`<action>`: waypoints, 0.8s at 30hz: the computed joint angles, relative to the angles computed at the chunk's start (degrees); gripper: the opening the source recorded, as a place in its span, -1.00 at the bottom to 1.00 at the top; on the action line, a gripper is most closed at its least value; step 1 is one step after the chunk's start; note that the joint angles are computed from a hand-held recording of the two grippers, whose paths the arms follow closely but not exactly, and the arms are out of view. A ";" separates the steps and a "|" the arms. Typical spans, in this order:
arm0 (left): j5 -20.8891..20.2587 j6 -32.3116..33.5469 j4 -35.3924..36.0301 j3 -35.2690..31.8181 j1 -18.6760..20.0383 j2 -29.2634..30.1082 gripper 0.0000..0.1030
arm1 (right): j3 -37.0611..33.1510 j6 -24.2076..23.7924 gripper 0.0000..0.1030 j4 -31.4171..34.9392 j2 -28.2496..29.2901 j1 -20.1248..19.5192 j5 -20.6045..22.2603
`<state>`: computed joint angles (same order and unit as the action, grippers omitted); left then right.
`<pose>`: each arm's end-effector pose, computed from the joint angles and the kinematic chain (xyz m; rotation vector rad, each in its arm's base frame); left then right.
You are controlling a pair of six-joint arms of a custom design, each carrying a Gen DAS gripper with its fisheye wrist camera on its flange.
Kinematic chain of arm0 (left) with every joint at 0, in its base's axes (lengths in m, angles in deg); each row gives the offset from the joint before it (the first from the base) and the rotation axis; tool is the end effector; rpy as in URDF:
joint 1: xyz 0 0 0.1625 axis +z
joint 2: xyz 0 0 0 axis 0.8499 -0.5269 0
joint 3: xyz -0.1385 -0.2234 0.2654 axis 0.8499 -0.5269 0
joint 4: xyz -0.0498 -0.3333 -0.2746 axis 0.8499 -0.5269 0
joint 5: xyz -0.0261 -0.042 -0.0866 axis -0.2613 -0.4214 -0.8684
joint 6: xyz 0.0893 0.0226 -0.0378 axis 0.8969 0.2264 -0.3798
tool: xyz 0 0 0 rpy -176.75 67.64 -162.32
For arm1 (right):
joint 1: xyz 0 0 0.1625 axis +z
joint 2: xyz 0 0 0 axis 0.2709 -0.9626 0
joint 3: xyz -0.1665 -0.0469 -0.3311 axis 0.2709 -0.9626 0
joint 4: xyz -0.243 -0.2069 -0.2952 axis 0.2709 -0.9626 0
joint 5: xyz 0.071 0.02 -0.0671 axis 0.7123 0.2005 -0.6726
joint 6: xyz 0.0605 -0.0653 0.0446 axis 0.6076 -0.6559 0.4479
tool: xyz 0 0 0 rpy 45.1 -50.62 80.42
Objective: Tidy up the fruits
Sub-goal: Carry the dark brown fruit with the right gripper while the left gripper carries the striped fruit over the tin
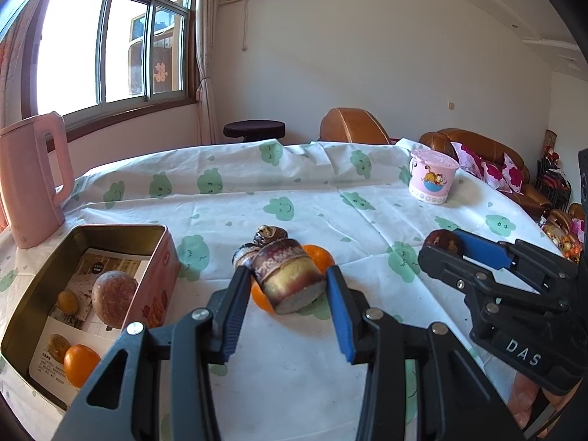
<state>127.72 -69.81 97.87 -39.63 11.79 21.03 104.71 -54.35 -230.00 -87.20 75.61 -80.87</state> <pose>-0.0974 -0.7189 0.0156 1.2241 2.3775 -0.9236 0.1012 -0.6356 0.0235 0.2712 -2.0062 1.3040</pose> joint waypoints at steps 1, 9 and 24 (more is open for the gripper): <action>0.03 0.06 -0.32 0.34 -0.01 -0.20 -0.15 | -0.03 -0.07 -0.14 -0.10 0.03 0.01 0.04; 0.83 0.37 -3.24 3.24 0.10 -2.00 -0.15 | 0.13 -0.75 -0.14 -2.01 0.32 0.10 0.55; 2.82 1.31 -10.03 9.74 0.36 -5.97 -0.15 | 0.29 -3.27 -0.14 -7.85 1.36 0.25 2.19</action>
<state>130.54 -68.50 87.84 -29.89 12.14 15.06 105.00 -57.61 -237.85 -85.83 75.87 -78.68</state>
